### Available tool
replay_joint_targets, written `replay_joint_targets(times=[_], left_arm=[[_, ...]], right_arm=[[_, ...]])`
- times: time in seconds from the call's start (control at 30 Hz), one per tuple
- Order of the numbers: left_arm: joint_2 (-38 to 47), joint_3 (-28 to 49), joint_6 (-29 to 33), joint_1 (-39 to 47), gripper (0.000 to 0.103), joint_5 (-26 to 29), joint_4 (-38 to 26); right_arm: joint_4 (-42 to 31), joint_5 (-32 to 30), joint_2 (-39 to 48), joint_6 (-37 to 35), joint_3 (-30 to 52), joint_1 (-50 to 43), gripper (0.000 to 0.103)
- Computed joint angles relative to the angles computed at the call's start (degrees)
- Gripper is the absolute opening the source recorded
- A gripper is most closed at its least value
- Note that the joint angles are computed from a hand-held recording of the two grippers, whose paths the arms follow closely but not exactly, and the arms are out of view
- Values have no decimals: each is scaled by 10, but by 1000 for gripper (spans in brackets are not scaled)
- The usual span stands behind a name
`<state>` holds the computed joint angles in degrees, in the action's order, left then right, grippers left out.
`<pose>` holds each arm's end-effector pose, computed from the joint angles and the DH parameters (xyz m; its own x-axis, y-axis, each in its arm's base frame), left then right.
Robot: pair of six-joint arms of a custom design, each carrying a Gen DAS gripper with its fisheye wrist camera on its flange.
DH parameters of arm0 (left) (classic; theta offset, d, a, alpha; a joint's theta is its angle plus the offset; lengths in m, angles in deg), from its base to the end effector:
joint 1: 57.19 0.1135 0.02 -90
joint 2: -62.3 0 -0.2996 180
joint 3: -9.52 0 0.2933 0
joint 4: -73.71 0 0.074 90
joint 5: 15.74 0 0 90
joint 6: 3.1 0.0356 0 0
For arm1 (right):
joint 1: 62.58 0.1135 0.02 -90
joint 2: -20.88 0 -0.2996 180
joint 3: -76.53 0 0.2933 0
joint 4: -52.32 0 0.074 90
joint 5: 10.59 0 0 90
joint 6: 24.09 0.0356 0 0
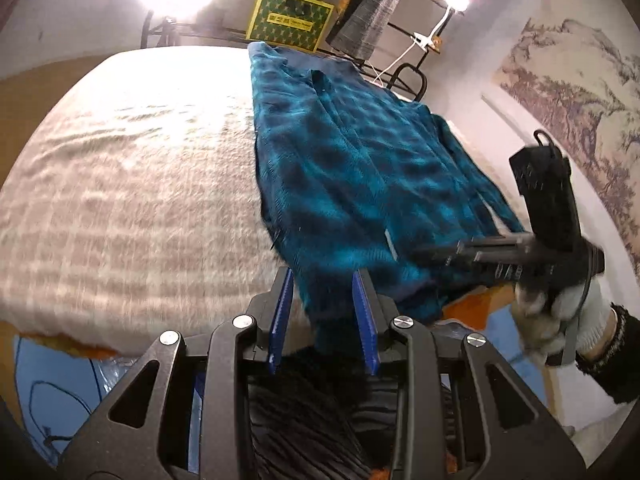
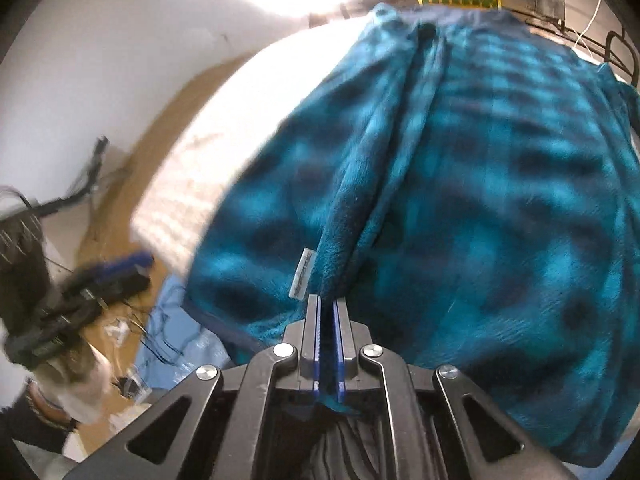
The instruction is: Fold large clothes
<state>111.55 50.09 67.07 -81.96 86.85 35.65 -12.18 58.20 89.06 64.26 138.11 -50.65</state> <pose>0.1683 -0.0862 0.2170 -0.8068 0.0076 -0.5908 0.2879 0.8782 -0.3818 0.2270 0.0611 0.2565 -0.9164 -0.2211 -0.3336 -0.3339 0.8819 0.3328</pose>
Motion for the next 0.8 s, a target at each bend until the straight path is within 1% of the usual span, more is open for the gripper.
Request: replay_joint_targets(times=[0.1,0.2,0.23,0.27,0.3,0.33,0.37,0.5,0.57,0.6,0.63,0.67,0.8], left_arm=[[59,11,8,-27,31,-17,40],[130,17,15,-56,31,-47,76],[150,17,15,-65,31,-56,84],[164,16,18,-75,31,-71,91],[170,13,22,-85,31,-85,98],[172,12,28,-95,31,-99,101],[172,15,31,-104,31,-111,96],[171,51,43,-105,31,-112,41],[154,68,44,-106,31,-109,24],[148,77,42,-109,31,-108,18],[142,86,37,-113,31,-107,11],[138,97,30,-121,31,-106,7],[144,129,5,-156,31,-101,11]], right_arm=[[14,-3,6,4,-13,-1,4],[13,-13,-2,-3,-14,-11,9],[11,-14,-8,-6,-14,-13,14],[11,-18,-17,-9,-15,-16,22],[10,-24,-29,-12,-16,-24,26],[11,-29,-39,-13,-18,-31,33],[9,-40,-54,-17,-20,-48,36],[-12,-80,-83,-44,-7,-133,39],[-25,-92,-96,-67,1,-182,45],[-27,-97,-101,-76,5,-205,47],[-33,-108,-108,-94,8,-243,51],[-33,-112,-115,-96,7,-261,54],[-69,-150,-108,-179,25,-408,58]])
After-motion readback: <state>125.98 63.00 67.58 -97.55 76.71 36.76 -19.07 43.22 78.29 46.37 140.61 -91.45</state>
